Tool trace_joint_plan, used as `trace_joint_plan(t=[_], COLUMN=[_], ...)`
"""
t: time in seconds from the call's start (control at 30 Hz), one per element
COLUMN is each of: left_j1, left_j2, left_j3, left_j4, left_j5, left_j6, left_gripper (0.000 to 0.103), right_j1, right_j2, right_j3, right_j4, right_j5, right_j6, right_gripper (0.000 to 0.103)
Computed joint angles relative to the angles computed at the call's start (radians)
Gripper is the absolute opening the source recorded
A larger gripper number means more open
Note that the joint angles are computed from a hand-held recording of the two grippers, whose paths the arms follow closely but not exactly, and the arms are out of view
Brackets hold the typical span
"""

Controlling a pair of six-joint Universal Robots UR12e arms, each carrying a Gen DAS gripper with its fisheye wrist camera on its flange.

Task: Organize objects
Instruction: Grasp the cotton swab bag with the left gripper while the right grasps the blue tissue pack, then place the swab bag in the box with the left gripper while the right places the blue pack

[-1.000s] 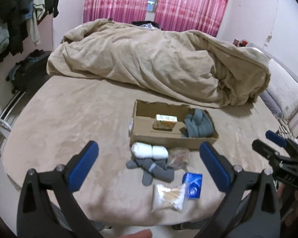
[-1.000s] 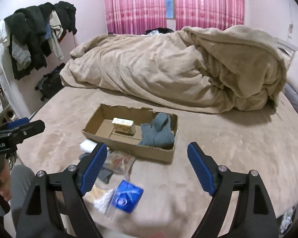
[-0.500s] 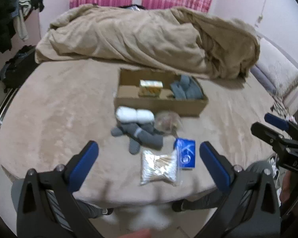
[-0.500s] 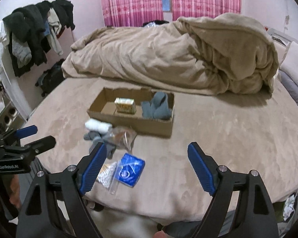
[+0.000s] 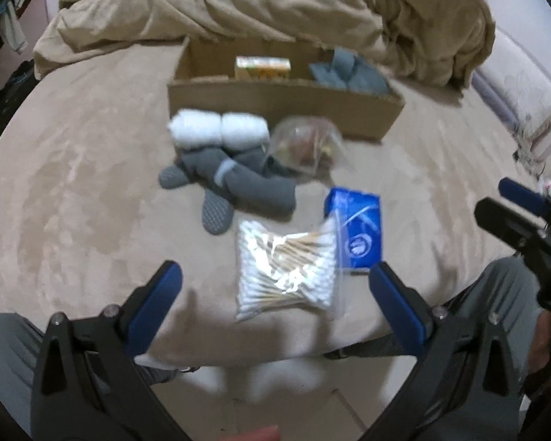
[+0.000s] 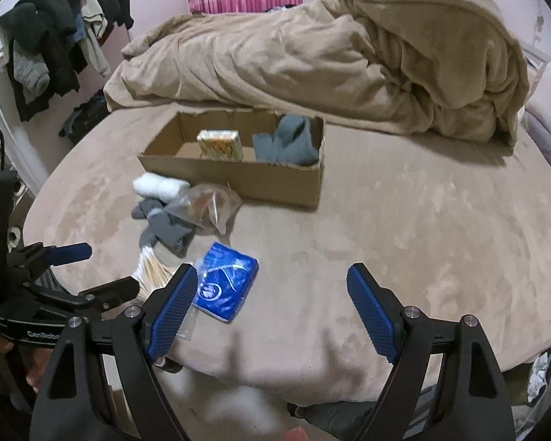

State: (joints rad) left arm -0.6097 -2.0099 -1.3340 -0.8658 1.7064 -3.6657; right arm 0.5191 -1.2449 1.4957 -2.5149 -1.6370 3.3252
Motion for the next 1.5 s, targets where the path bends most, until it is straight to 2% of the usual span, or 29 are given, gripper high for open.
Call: trace_joint_plan(t=[0.43,0.47,0.57,0.6,0.63,0.8,0.97,1.03,1.07,1.17,1.27,1.5], left_j1=[0.001,0.002,0.002,0.002,0.003,0.007,0.008,0.009,0.012,0.010,0.010,0.003], left_j2=[-0.062,-0.061,-0.054,-0.051,-0.048,-0.030,-0.018,-0.007,-0.001,0.010,0.014,0.051], left_j3=[0.029,0.025,0.007,0.001,-0.004,-0.032,-0.048,-0.062,-0.071,-0.081,-0.081,-0.095], left_j4=[-0.052,-0.046,-0.023,-0.013,-0.010,0.020,0.025,0.026,0.033,0.039,0.051,0.106], left_j5=[-0.016,-0.017,-0.001,0.008,0.014,0.014,0.028,0.029,0.029,0.040,0.039,0.042], left_j6=[0.027,0.027,0.029,0.030,0.032,0.037,0.027,0.017,0.014,0.006,0.006,0.032], left_gripper=[0.101,0.099,0.084,0.076,0.074,0.071,0.070,0.069,0.069,0.069,0.069,0.069], right_j1=[-0.018,-0.018,-0.018,-0.019,-0.019,-0.016,-0.008,-0.002,0.001,0.007,0.008,0.005], right_j2=[0.028,0.031,0.046,0.051,0.058,0.094,0.135,0.146,0.152,0.159,0.154,0.105], right_j3=[0.013,0.012,0.005,0.002,-0.003,-0.032,-0.073,-0.086,-0.092,-0.104,-0.103,-0.068], right_j4=[0.028,0.030,0.032,0.035,0.041,0.045,0.089,0.094,0.099,0.110,0.119,0.092], right_j5=[0.035,0.041,0.065,0.075,0.086,0.153,0.193,0.181,0.169,0.140,0.142,0.120], right_j6=[0.013,0.013,0.012,0.011,0.012,0.019,0.026,0.025,0.021,0.027,0.020,0.030], right_gripper=[0.086,0.086,0.086,0.086,0.086,0.086,0.086,0.086,0.084,0.064,0.054,0.052])
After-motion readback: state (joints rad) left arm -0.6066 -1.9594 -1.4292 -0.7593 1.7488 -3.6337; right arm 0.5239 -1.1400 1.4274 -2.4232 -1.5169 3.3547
